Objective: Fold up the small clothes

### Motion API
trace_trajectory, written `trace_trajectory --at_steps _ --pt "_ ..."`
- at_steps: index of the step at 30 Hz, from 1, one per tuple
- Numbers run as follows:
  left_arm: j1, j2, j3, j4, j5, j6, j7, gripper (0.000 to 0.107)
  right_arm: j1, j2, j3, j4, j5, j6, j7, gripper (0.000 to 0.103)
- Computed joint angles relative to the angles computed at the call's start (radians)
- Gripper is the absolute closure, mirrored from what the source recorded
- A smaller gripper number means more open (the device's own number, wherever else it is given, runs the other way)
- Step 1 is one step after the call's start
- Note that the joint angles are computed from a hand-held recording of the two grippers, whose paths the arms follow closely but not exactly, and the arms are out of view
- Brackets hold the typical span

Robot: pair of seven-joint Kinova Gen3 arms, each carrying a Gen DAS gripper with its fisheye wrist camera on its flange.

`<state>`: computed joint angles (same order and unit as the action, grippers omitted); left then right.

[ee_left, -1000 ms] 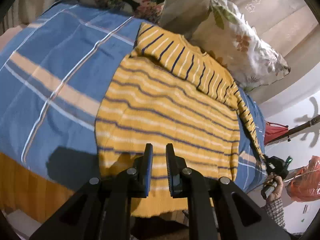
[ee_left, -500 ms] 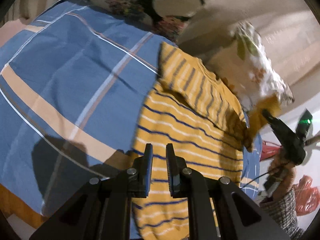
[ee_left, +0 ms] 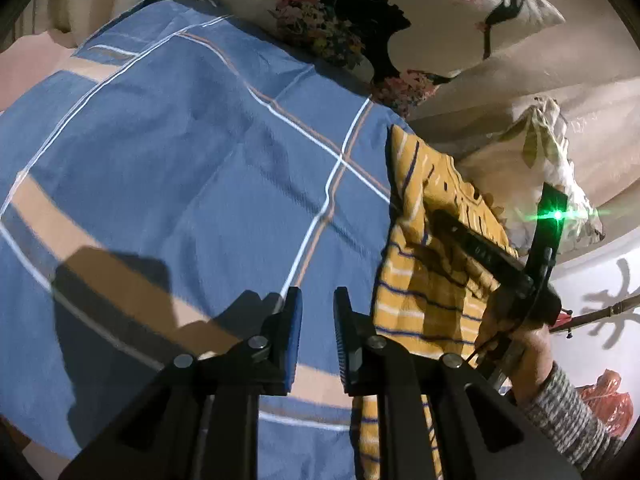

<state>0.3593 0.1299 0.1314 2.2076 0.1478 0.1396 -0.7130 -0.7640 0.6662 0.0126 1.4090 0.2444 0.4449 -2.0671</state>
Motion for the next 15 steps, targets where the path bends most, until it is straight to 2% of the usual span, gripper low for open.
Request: trace_trajectory --at_steps 4,6,7,9,12,15 --pt "-0.185 0.044 0.163 -0.044 0.120 -0.012 -0.163 0.090 0.129 0.033 -0.173 -0.049 -0.112 0.014 0.145 0.083" --pt "-0.228 0.075 0.208 -0.088 0.161 -0.009 -0.243 0.089 0.195 0.007 -0.237 -0.004 -0.185 -0.032 0.203 0.078" --pt "-0.243 0.092 0.228 -0.110 0.173 -0.009 -0.273 0.089 0.220 -0.020 -0.250 0.043 -0.225 -0.072 0.208 0.071" --pt "-0.257 0.141 0.263 -0.178 0.182 -0.005 -0.332 0.083 0.238 -0.083 -0.220 0.135 -0.282 -0.123 0.170 0.064" --pt "-0.283 0.245 0.327 -0.302 0.189 0.023 -0.411 0.080 0.241 -0.159 -0.149 0.257 -0.330 -0.174 0.088 0.064" --pt "-0.217 0.341 0.288 -0.439 0.155 0.082 -0.461 0.078 0.194 -0.217 -0.048 0.346 -0.319 -0.198 -0.015 0.064"
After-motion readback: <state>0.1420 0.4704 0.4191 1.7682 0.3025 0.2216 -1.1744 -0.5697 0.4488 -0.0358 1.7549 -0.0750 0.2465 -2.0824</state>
